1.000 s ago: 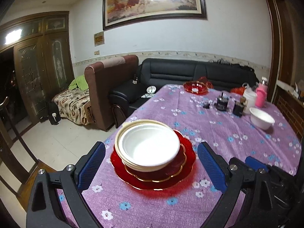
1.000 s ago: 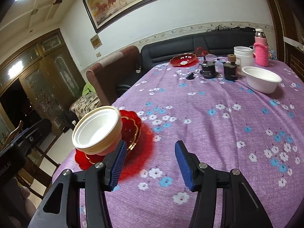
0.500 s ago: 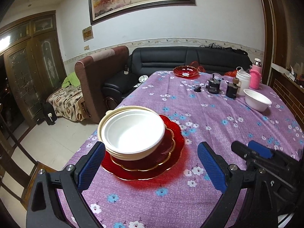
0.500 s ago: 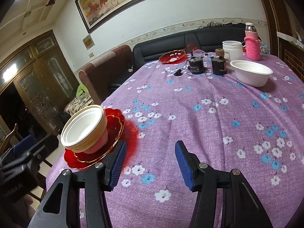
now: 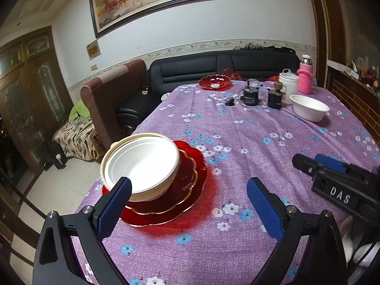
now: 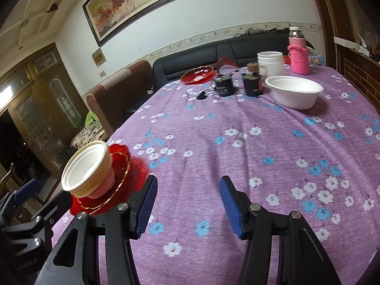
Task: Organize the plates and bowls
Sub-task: 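Move both tools toward the white bowl beside the pink bottle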
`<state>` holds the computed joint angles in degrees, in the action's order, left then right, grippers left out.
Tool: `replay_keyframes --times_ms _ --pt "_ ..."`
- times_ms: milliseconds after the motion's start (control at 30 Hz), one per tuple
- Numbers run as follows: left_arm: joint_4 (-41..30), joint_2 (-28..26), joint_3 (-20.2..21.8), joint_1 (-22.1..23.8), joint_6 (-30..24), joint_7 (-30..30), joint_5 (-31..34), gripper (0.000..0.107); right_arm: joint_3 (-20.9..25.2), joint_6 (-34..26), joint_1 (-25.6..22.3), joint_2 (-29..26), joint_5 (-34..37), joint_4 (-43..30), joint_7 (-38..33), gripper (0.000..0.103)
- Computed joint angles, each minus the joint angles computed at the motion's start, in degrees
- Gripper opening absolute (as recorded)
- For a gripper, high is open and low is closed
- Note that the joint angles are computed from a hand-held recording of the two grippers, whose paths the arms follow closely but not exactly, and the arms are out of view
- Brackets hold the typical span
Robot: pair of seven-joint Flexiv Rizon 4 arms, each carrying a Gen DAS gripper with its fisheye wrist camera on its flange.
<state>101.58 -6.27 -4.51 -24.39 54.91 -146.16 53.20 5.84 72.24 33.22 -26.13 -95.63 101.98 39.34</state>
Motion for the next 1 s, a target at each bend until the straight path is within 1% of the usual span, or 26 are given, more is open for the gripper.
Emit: replay_keyframes --times_ms 200,567,633,700,833,867,1000 --pt "-2.64 -2.66 -0.37 -1.02 -0.42 3.06 -0.76 0.097 0.09 -0.8 -1.32 1.88 0.75 2.51 0.09 0.06" --pt "-6.91 -7.63 1.57 -4.06 0.05 9.21 -4.24 0.097 0.18 -1.8 -4.5 4.85 2.15 6.77 0.32 0.061" --pt "-7.05 -8.21 1.94 -4.06 1.03 10.53 -5.79 0.097 0.1 -2.18 -5.14 5.27 2.37 7.28 0.25 0.062" --pt "-6.53 -8.94 1.97 -3.29 3.18 12.94 -9.18 0.097 0.04 -3.17 -5.66 5.75 3.46 7.97 -0.41 0.063" --pt "-5.24 -10.22 2.68 -2.72 6.56 16.48 -14.77 0.097 -0.52 -6.25 -6.71 6.76 6.73 9.4 -1.25 0.063" --pt "-4.95 -10.39 2.93 -2.69 7.31 17.15 -15.89 0.097 -0.82 -6.46 -7.4 7.22 7.35 9.89 -0.18 0.063" --pt "-3.94 -11.0 3.87 -2.1 11.32 19.29 -20.36 0.097 -2.06 -4.12 -10.76 7.86 6.93 10.3 5.18 0.063"
